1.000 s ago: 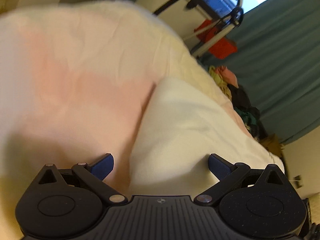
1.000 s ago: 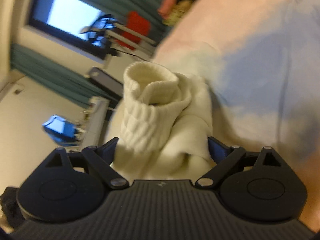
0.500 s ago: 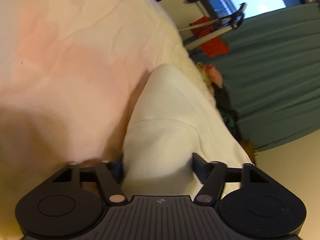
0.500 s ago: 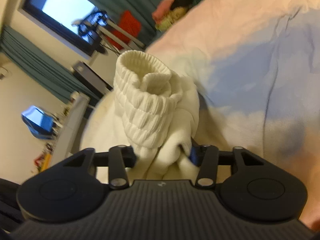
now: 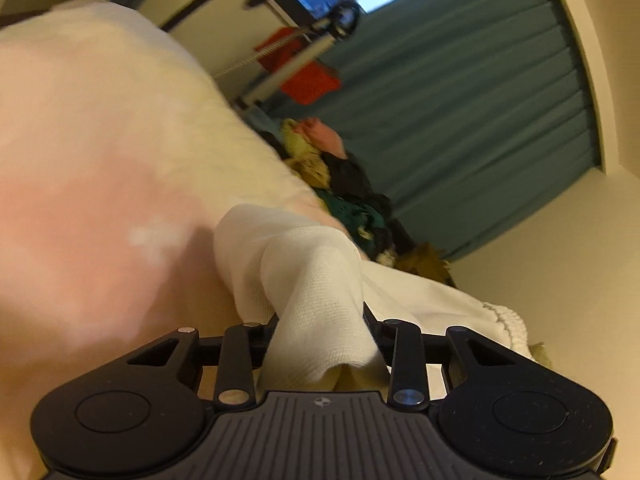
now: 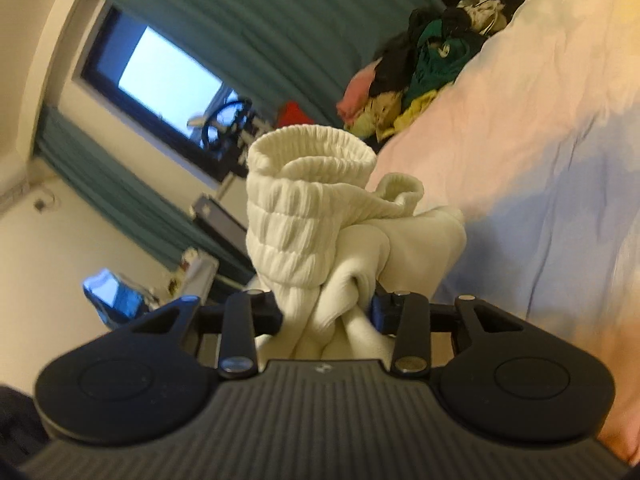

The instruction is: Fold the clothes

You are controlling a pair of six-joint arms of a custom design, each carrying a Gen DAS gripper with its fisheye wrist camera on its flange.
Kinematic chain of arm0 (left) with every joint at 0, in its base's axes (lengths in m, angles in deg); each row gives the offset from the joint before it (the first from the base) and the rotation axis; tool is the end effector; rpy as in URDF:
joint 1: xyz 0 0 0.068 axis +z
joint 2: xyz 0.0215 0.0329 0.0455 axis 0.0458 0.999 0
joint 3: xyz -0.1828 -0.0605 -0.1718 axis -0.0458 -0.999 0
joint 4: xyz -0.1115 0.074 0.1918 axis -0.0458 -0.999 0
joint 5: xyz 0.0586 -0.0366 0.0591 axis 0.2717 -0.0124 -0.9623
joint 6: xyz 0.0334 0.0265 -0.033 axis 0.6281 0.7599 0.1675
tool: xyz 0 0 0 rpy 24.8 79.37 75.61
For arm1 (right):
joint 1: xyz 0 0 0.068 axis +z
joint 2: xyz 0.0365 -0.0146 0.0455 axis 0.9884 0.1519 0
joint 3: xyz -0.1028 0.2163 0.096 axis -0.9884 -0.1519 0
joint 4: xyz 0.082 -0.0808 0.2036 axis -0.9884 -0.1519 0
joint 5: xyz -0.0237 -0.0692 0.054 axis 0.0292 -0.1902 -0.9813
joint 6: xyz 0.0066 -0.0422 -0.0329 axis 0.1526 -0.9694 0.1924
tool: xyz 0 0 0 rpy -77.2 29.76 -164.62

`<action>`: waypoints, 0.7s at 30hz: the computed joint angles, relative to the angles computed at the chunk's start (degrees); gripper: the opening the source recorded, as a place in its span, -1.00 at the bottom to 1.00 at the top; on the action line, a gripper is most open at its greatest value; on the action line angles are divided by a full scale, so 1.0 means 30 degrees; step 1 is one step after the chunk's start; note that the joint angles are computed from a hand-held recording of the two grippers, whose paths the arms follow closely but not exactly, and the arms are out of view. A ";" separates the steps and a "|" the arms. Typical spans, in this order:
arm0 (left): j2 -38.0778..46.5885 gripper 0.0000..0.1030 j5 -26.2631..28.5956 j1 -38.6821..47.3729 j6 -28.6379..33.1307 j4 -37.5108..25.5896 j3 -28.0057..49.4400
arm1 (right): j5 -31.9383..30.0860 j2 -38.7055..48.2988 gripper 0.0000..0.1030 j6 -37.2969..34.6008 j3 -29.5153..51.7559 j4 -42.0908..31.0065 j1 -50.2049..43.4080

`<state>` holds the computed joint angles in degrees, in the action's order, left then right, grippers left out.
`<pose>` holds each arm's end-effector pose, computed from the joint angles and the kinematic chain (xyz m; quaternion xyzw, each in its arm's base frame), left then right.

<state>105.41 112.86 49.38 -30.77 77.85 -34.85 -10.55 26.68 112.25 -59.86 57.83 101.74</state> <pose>0.1430 0.1066 0.1920 -0.2417 0.7865 -0.3607 0.4392 0.1576 0.0659 0.1895 0.1696 0.7873 0.4111 0.4270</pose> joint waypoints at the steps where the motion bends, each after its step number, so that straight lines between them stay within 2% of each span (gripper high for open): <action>1: -0.0138 -0.31 -0.1616 -0.2295 -0.2764 0.2306 -0.0101 | -0.1197 0.0411 -0.21 -0.0386 0.0379 0.0086 -0.1512; 3: 0.1233 -0.31 -0.4964 -0.7095 -0.5809 0.5724 0.0601 | -0.3208 0.1931 -0.21 -0.1972 0.1774 -0.0228 -0.4586; 6: 0.5715 -0.31 -0.9573 -1.2963 -0.8531 0.8248 0.3936 | -0.4781 0.5896 -0.22 -0.5195 0.5448 -0.1585 -0.8158; 8: 0.9497 -0.31 -1.1790 -1.5836 -0.9478 0.8803 0.7528 | -0.5903 0.9312 -0.22 -0.5620 0.8350 -0.1708 -1.0172; 12: 1.7575 -0.31 -1.5126 -1.9625 -0.8806 0.7134 1.7127 | -0.6020 1.5637 -0.22 -0.5886 1.3578 -0.0929 -1.2480; 15: 2.3026 -0.31 -1.5839 -2.0808 -0.8723 0.5152 2.4326 | -0.5178 1.9408 -0.21 -0.6486 1.6157 -0.0305 -1.3261; 17: 2.6075 -0.31 -1.6021 -2.1278 -0.8127 0.3707 2.8615 | -0.5626 2.1259 -0.21 -0.6357 1.6874 0.0178 -1.3960; 19: 2.7274 -0.29 -1.5914 -2.1497 -0.7194 0.3730 2.9514 | -0.6205 2.3041 -0.21 -0.6033 1.6816 0.1461 -1.4501; 21: 2.6899 -0.27 -1.5418 -2.1468 -0.6547 0.5752 2.7008 | -0.6734 2.4229 -0.20 -0.5402 1.4857 0.4543 -1.4813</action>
